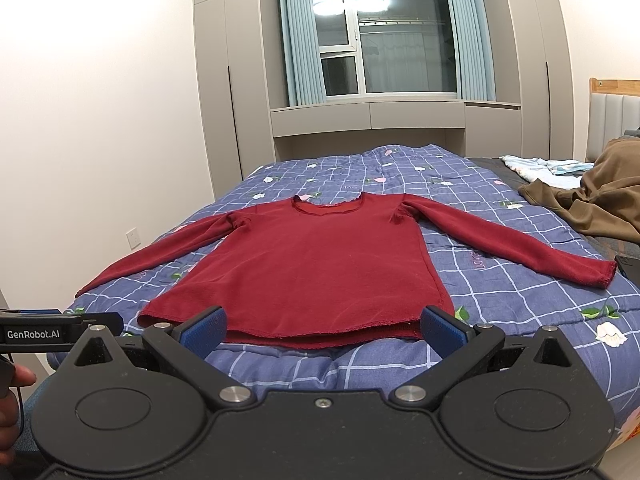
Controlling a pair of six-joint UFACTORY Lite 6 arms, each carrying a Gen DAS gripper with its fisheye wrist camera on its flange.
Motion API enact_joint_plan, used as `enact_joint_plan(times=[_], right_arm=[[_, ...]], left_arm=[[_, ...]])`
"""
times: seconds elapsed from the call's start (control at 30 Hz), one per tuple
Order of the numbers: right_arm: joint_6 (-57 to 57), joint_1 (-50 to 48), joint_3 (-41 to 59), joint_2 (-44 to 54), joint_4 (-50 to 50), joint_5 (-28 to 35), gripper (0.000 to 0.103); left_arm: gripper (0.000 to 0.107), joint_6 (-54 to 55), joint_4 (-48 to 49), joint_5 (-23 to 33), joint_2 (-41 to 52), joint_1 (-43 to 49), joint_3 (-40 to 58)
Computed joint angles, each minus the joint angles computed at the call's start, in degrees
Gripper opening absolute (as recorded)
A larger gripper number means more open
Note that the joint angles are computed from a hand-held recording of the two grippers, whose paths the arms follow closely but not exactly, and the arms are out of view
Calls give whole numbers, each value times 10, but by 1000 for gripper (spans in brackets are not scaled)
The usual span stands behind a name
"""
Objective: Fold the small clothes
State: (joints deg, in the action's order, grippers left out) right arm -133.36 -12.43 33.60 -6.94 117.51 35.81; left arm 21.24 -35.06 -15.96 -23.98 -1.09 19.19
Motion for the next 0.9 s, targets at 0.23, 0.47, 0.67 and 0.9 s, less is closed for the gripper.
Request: enact_joint_plan(times=[0.23, 0.47, 0.67, 0.9], right_arm=[[-1, -1, 2, 4, -1, 1, 103], [23, 3, 23, 17, -15, -13, 103], [106, 30, 91, 64, -62, -69, 103], [183, 45, 201, 151, -115, -97, 103]], left_arm=[[103, 3, -4, 1, 0, 0, 0], [103, 64, -65, 10, 15, -7, 15], [103, 143, -136, 44, 88, 4, 82], [103, 255, -243, 101, 197, 36, 207]])
